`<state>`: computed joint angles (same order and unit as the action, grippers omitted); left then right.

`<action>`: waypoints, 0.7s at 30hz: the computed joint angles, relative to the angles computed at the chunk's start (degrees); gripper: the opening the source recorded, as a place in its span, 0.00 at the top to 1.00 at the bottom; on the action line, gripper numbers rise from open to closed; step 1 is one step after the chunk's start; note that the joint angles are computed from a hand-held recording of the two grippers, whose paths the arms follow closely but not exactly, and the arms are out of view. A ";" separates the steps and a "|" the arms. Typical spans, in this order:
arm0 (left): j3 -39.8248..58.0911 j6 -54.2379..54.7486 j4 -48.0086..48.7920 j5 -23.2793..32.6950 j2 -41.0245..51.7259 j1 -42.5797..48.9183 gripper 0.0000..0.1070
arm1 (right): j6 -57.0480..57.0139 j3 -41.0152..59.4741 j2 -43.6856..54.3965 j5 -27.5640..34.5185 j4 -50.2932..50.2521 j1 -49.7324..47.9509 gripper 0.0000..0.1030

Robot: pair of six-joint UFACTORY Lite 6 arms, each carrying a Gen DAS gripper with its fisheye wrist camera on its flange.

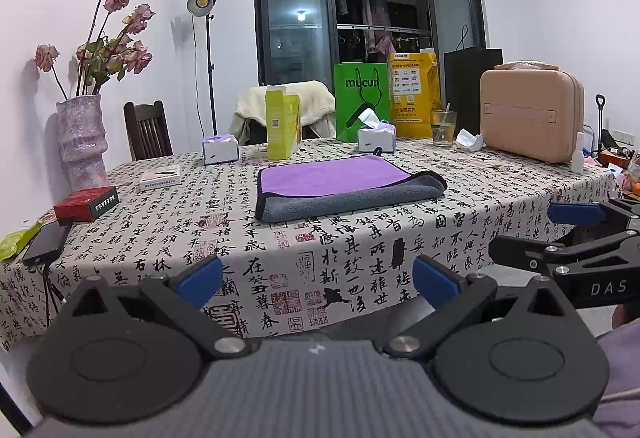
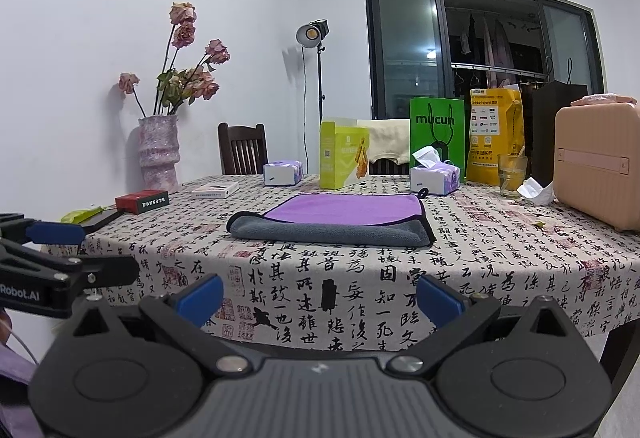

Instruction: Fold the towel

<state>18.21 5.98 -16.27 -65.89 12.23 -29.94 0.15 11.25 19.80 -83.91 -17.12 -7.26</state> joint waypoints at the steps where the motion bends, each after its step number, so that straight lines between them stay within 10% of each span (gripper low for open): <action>1: 0.00 0.00 0.00 0.00 0.00 0.00 0.04 | 0.00 0.00 0.00 0.00 0.00 0.00 0.00; 21: 0.03 0.09 -0.05 -0.05 0.05 -0.04 0.04 | -0.12 0.18 0.29 -0.06 -0.43 -0.28 0.00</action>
<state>18.24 6.07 -16.32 -65.93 12.28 -29.97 0.03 11.43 20.09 -83.97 -17.55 -7.54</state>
